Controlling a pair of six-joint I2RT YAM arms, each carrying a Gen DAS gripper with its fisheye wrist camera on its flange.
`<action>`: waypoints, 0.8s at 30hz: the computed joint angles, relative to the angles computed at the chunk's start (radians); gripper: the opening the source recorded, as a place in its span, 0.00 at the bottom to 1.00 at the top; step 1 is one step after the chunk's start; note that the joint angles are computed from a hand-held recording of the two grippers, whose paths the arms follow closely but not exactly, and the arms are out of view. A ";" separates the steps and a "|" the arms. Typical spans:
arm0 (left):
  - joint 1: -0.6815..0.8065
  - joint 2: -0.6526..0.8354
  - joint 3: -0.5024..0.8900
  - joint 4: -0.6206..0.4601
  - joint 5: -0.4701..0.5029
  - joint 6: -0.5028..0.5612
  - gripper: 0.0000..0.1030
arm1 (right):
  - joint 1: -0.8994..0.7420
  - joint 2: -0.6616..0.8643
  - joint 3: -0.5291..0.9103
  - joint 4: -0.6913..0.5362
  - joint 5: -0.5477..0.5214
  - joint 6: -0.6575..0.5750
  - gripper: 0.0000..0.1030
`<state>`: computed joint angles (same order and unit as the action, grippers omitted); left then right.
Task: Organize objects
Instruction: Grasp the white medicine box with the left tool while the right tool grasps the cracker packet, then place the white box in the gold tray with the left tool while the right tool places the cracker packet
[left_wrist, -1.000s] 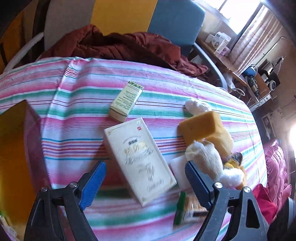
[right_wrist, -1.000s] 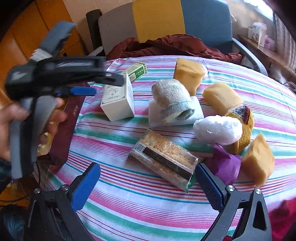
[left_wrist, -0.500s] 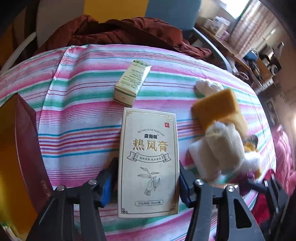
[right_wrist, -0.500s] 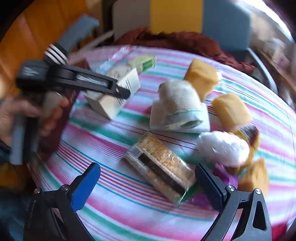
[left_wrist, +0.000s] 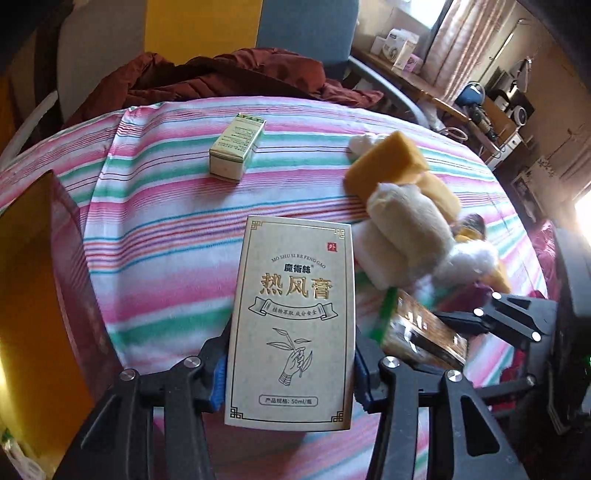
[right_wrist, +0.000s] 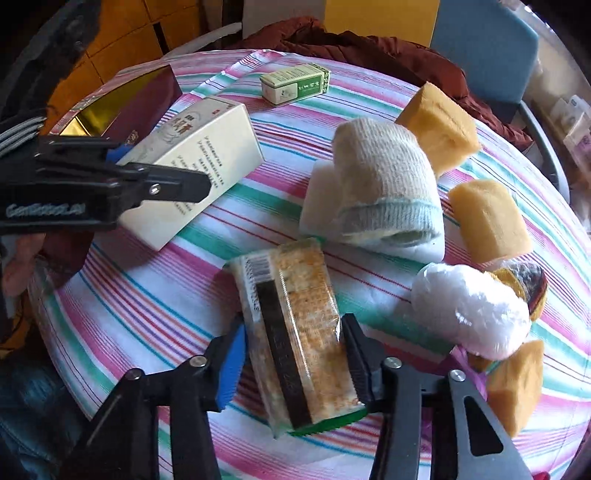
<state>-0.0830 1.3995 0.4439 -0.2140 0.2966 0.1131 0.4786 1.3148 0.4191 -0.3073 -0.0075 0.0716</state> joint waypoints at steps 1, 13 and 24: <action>0.013 -0.038 -0.017 -0.014 0.010 0.012 0.50 | 0.015 -0.009 -0.002 -0.004 0.009 0.019 0.47; 0.347 -0.471 -0.062 -0.408 0.209 0.229 0.50 | 0.205 -0.194 -0.018 -0.062 0.051 0.250 0.47; 1.071 -0.275 0.201 -0.803 0.467 0.838 0.50 | 0.512 -0.095 0.181 -0.003 0.178 0.469 0.47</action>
